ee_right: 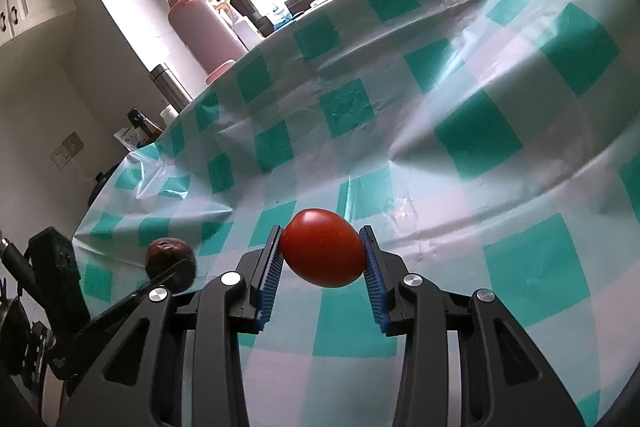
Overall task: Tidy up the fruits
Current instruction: 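Carry the tomato and plum in both tools over the bin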
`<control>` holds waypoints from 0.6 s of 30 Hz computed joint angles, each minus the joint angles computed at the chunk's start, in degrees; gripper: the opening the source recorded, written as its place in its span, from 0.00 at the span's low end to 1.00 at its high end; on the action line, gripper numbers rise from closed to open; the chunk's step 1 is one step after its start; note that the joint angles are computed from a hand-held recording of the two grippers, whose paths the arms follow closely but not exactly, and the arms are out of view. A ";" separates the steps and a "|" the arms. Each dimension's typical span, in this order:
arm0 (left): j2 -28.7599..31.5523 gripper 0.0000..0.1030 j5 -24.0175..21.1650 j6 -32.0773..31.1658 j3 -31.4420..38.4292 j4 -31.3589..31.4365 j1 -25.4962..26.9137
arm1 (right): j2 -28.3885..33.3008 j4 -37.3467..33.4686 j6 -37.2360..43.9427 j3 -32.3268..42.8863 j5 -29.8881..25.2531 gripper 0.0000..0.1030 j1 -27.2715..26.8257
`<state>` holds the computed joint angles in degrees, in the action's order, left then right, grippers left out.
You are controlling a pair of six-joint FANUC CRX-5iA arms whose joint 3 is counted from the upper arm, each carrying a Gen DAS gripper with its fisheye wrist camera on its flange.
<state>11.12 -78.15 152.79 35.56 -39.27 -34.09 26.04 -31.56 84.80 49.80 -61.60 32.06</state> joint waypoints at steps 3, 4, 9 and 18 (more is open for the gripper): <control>-1.34 0.57 -3.04 2.56 -0.30 -6.08 -4.56 | -5.09 -5.01 0.46 -6.85 1.59 0.38 -1.45; -1.50 0.57 -3.66 3.01 -0.26 -7.35 -5.66 | -7.49 -6.02 1.66 -9.97 2.71 0.38 -1.60; -1.31 0.57 -7.95 4.69 0.58 -11.38 -10.94 | -13.41 -6.12 4.79 -15.70 2.24 0.38 -1.35; 1.39 0.57 -12.07 3.11 4.98 -15.73 -17.96 | -21.32 -6.04 11.60 -21.54 2.29 0.38 -1.44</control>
<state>12.51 -90.22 155.90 40.53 -55.00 -52.04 4.72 -37.60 96.39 28.26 -59.31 30.62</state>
